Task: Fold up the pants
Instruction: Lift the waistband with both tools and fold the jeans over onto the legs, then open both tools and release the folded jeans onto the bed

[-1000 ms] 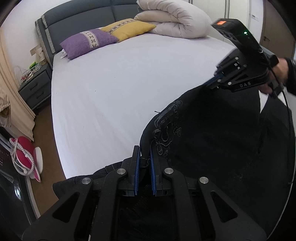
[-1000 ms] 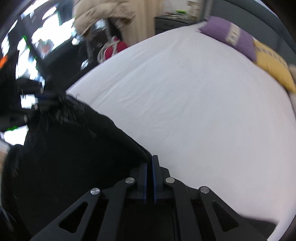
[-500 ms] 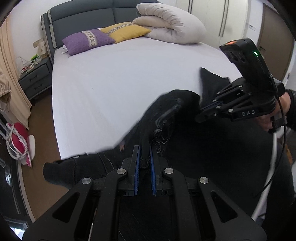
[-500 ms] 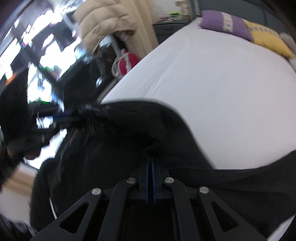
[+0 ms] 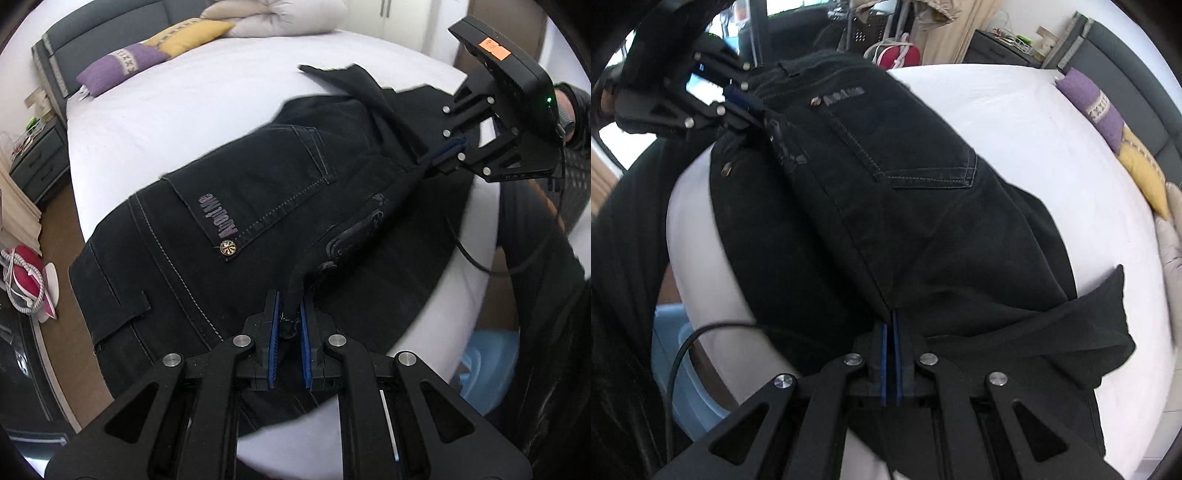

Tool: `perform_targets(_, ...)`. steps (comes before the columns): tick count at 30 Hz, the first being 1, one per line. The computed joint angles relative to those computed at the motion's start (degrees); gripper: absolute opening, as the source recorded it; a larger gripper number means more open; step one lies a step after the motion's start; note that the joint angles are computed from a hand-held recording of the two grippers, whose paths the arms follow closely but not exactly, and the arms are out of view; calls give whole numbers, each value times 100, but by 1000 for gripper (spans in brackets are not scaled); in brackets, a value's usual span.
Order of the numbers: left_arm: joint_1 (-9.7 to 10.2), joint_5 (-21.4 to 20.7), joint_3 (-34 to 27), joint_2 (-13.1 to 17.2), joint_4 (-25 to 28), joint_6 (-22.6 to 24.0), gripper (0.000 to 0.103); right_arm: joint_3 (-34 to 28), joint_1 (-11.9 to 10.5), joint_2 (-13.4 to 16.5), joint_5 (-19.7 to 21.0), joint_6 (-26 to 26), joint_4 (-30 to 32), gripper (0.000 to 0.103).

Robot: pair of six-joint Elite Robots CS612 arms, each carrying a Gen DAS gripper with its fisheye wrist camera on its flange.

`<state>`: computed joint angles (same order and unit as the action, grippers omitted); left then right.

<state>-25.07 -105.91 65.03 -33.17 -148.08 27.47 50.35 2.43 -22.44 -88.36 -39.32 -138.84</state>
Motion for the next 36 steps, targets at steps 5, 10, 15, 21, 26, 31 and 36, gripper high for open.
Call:
perform_targets(5,-80,218,562,-287,-268,328,9,424,189,-105,-538,-198,-520,4)
perform_targets(10,-96,227,402,-260,-79,260,9,1022,153,-342,-747,-292,-1047,4)
perform_targets(15,-67,312,278,-209,79,357,13,1284,161,-394,-953,-511,-1318,5)
perform_targets(21,-94,484,340,-211,-149,257,16,1404,196,-331,-1223,-759,-1721,7)
perform_targets(26,14,255,384,-391,280,112,48,1577,253,-334,-1511,-899,-2217,7)
perform_targets(31,-3,159,355,-398,-416,-741,60,1643,340,-268,-1894,-781,-2620,7)
perform_targets(36,-206,-300,-395,118,-555,-1828,60,1749,384,-276,-2084,-790,-2900,7)
